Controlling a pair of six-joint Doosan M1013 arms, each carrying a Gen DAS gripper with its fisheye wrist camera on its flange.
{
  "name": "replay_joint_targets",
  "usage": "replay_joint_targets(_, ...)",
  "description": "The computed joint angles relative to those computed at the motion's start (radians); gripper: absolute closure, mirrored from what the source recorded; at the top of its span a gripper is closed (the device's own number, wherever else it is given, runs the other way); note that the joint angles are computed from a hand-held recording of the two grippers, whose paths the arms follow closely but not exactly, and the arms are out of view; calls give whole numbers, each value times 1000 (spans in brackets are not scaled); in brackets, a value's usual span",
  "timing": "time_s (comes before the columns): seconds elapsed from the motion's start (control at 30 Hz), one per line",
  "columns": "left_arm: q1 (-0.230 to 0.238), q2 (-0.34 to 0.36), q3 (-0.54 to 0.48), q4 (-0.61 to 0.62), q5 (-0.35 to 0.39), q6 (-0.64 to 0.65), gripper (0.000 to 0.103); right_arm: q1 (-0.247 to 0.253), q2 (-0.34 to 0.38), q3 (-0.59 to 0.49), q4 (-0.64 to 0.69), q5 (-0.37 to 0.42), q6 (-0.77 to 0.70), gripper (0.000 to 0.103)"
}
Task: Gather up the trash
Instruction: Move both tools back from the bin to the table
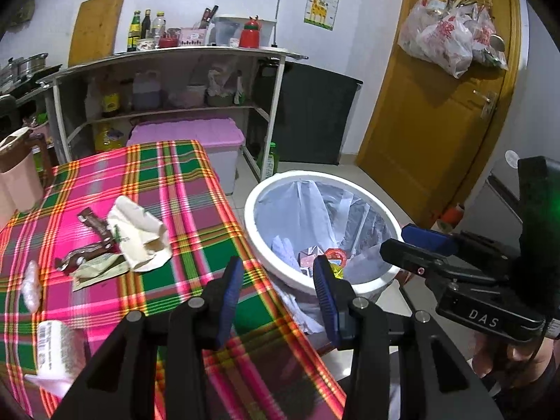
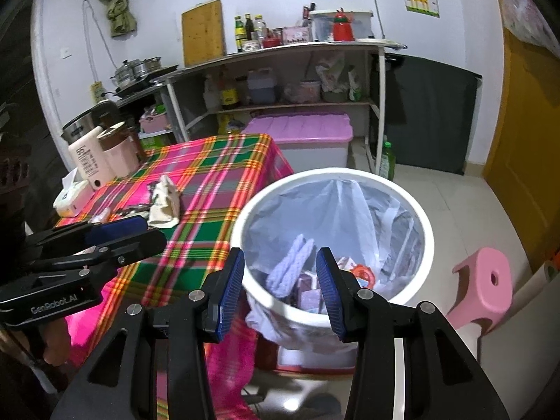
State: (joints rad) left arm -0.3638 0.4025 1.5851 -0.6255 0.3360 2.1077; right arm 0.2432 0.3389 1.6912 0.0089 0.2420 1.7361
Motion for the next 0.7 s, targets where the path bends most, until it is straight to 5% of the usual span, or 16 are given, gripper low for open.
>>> replay_joint_targets(0.4,16,-61,83,35,-76,-50,60,42,-18,13,85,-11,-109,59)
replay_joint_targets(0.7,38,-91,139,123,-124,-164,57,64,-16,17,280,-7,-313,59)
